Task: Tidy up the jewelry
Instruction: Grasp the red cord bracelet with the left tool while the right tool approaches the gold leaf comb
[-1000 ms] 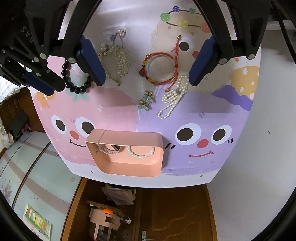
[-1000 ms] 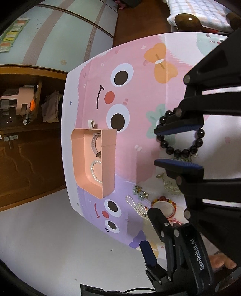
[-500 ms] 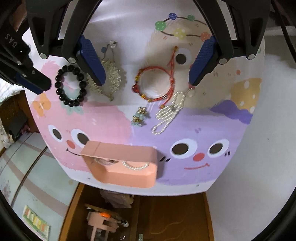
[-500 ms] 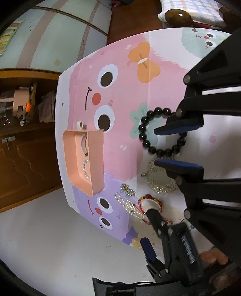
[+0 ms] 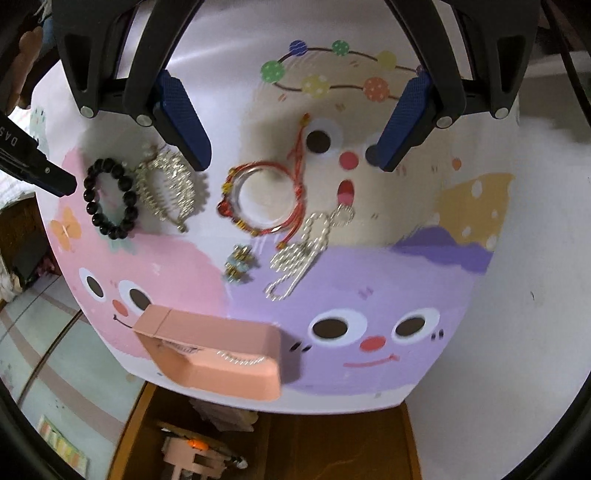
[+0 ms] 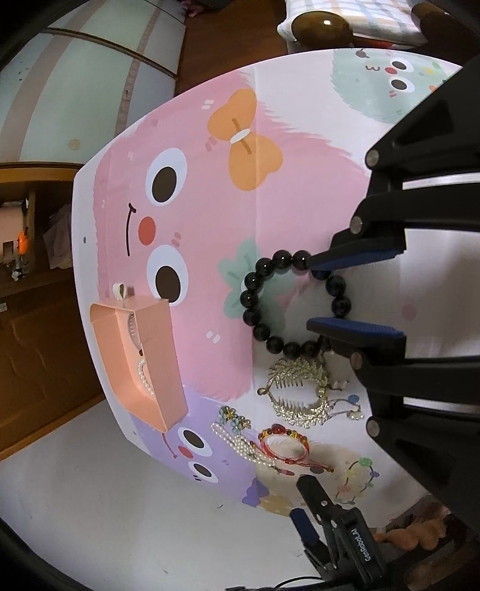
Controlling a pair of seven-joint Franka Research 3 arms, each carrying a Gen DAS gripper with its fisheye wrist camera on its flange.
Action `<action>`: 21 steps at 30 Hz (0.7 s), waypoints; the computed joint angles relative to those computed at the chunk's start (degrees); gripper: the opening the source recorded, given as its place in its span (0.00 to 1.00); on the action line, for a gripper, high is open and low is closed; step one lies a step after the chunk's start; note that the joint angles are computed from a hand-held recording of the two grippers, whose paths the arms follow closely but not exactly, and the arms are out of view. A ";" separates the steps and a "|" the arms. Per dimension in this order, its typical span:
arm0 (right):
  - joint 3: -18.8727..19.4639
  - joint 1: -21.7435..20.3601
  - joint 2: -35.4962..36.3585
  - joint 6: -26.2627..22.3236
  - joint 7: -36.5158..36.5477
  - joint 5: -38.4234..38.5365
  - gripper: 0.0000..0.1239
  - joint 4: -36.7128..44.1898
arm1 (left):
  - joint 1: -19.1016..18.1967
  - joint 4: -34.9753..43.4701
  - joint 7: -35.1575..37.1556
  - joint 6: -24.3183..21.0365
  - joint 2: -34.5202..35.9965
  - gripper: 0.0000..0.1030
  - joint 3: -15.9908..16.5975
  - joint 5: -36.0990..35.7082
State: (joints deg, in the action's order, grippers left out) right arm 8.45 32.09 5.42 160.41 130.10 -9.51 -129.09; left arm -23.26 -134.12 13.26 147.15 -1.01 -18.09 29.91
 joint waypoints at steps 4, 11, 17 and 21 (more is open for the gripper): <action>1.22 -0.35 0.63 1.02 -5.70 4.44 0.22 0.60 | 0.41 -1.57 1.48 2.00 -0.02 0.79 0.45 -2.79; 3.16 1.10 3.40 0.60 -18.24 11.42 0.22 4.60 | 1.27 -2.41 7.59 6.71 1.76 0.57 1.15 -9.85; 4.20 1.97 7.21 -2.28 -27.82 17.16 0.22 9.33 | 2.32 -2.45 14.14 10.02 3.15 0.55 1.48 -18.02; 4.56 2.12 9.93 -5.11 -32.05 20.43 0.22 12.67 | 3.35 -2.25 19.28 11.58 4.29 0.44 1.39 -25.50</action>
